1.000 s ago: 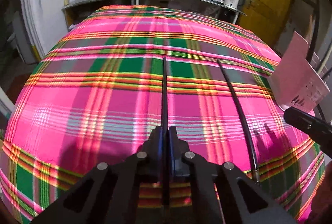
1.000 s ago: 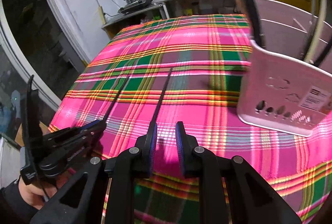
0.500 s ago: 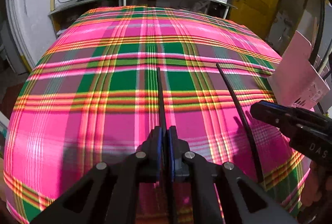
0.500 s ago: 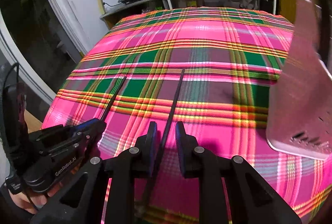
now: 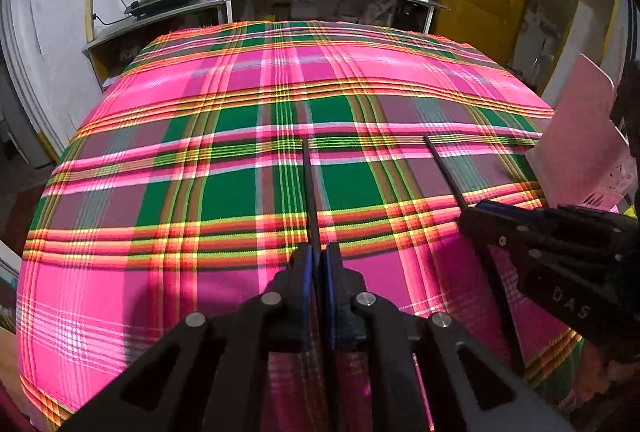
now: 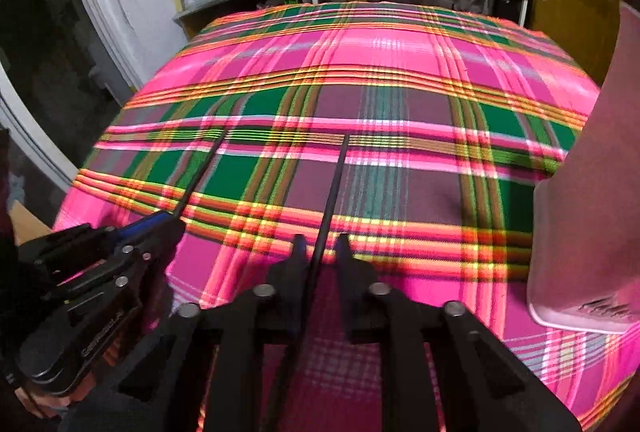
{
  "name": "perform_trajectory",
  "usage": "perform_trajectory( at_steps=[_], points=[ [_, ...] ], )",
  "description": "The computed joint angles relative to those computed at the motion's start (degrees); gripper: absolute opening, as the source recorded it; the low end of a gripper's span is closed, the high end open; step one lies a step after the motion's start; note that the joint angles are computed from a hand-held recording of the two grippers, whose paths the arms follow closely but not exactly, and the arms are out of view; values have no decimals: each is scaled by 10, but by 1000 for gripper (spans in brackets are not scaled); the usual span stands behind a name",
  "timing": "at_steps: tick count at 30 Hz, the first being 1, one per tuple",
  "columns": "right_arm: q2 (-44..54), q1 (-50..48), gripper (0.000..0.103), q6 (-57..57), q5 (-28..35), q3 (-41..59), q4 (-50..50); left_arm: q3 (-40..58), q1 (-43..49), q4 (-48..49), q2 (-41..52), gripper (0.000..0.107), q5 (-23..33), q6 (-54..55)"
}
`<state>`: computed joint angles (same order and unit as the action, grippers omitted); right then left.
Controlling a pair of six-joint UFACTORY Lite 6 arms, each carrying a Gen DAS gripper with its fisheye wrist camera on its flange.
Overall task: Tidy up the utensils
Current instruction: 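Close the left tool on a black chopstick while the right tool grasps another, then lift both held black chopsticks upright and carry them over the pink basket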
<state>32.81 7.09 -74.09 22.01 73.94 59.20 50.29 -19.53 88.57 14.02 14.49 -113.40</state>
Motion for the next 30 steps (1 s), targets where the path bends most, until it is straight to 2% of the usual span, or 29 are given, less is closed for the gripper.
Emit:
perform_trajectory(
  at_steps=[5,9,16,30],
  points=[
    [0,0,7,29,9,10,-27,13,5,-60,3,7,-7,58],
    [-28,-8,6,5,22,-7,-8,5,5,-78,-16,6,-13,72],
    [-96,-30,6,-39,55,-47,28,-27,0,-122,-95,6,-10,116],
    [-213,-96,6,-72,135,-86,59,-45,-42,-251,-232,6,38,241]
  ],
)
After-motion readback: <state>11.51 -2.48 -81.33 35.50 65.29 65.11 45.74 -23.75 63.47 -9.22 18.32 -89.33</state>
